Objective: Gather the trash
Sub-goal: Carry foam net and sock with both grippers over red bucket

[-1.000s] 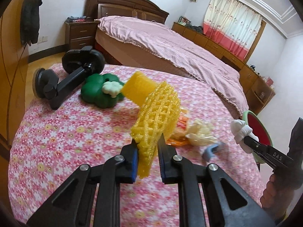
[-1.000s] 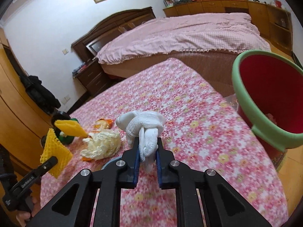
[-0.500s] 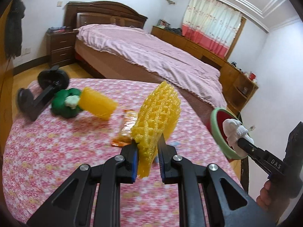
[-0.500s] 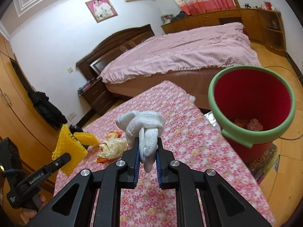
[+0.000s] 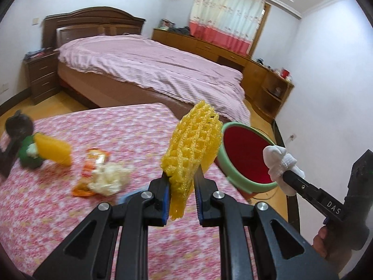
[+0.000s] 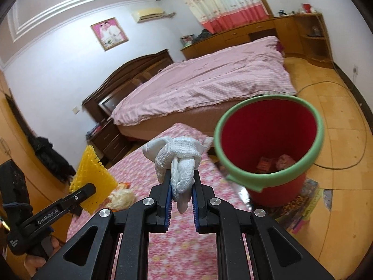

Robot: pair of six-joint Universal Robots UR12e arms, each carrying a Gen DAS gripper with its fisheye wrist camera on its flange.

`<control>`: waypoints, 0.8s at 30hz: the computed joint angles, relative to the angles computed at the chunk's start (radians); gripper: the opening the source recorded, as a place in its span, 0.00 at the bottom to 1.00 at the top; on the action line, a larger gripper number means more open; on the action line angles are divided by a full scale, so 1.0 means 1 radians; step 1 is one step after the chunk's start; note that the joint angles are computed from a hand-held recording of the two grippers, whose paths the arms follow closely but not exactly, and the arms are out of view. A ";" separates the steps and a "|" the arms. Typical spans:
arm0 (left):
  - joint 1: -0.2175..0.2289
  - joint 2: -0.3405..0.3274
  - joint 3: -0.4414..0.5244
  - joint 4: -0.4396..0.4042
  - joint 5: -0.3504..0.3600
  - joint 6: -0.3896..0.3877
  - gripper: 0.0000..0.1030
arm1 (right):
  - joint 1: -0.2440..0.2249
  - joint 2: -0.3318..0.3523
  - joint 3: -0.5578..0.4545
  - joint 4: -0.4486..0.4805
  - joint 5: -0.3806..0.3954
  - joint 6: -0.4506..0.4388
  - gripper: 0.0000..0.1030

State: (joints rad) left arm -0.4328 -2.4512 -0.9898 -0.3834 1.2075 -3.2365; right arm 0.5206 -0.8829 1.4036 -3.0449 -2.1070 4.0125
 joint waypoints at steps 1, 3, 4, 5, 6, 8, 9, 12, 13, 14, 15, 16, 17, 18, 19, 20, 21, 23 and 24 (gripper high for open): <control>-0.005 -0.006 0.013 -0.007 -0.003 0.008 0.16 | -0.002 -0.006 0.011 -0.002 -0.006 0.011 0.14; -0.016 -0.023 0.046 -0.026 -0.009 0.027 0.16 | -0.004 -0.018 0.035 -0.007 -0.020 0.029 0.14; -0.019 -0.030 0.057 -0.032 -0.013 0.033 0.16 | -0.006 -0.024 0.045 -0.008 -0.027 0.039 0.14; -0.024 -0.038 0.072 -0.040 -0.016 0.038 0.16 | -0.008 -0.030 0.056 -0.009 -0.034 0.050 0.14; -0.028 -0.049 0.092 -0.051 -0.018 0.041 0.16 | -0.010 -0.034 0.065 -0.010 -0.039 0.059 0.14; -0.033 -0.068 0.124 -0.072 -0.031 0.046 0.16 | -0.016 -0.043 0.084 -0.014 -0.045 0.079 0.14; -0.037 -0.080 0.145 -0.089 -0.037 0.051 0.16 | -0.019 -0.046 0.093 -0.014 -0.046 0.091 0.14; -0.047 -0.115 0.208 -0.135 -0.048 0.066 0.16 | -0.030 -0.058 0.119 -0.014 -0.046 0.124 0.14; -0.050 -0.125 0.227 -0.148 -0.050 0.071 0.16 | -0.033 -0.061 0.127 -0.013 -0.047 0.131 0.14; -0.053 -0.139 0.249 -0.162 -0.055 0.077 0.16 | -0.036 -0.063 0.133 -0.012 -0.047 0.141 0.14; -0.058 -0.155 0.277 -0.178 -0.058 0.085 0.16 | -0.041 -0.066 0.140 -0.011 -0.045 0.148 0.14; -0.062 -0.166 0.296 -0.190 -0.058 0.089 0.16 | -0.045 -0.067 0.145 -0.010 -0.045 0.156 0.14; -0.066 -0.181 0.323 -0.206 -0.061 0.093 0.16 | -0.048 -0.068 0.149 -0.006 -0.045 0.165 0.14; -0.070 -0.201 0.359 -0.231 -0.067 0.098 0.16 | -0.050 -0.068 0.152 -0.002 -0.046 0.173 0.14; -0.072 -0.211 0.377 -0.244 -0.070 0.101 0.16 | -0.054 -0.069 0.156 0.002 -0.044 0.180 0.14; -0.075 -0.228 0.407 -0.264 -0.072 0.105 0.16 | -0.057 -0.070 0.160 0.004 -0.044 0.185 0.14; -0.079 -0.251 0.448 -0.292 -0.075 0.110 0.16 | -0.061 -0.071 0.163 0.007 -0.043 0.188 0.14; -0.085 -0.272 0.484 -0.318 -0.078 0.115 0.16 | -0.068 -0.072 0.167 0.017 -0.043 0.192 0.14; -0.089 -0.293 0.521 -0.343 -0.079 0.118 0.16 | -0.072 -0.072 0.170 0.020 -0.045 0.194 0.14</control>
State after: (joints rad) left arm -0.5221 -2.7441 -0.4689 -0.7265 1.1288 -3.1184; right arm 0.4489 -0.9552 1.5734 -3.0250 -2.1516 4.2060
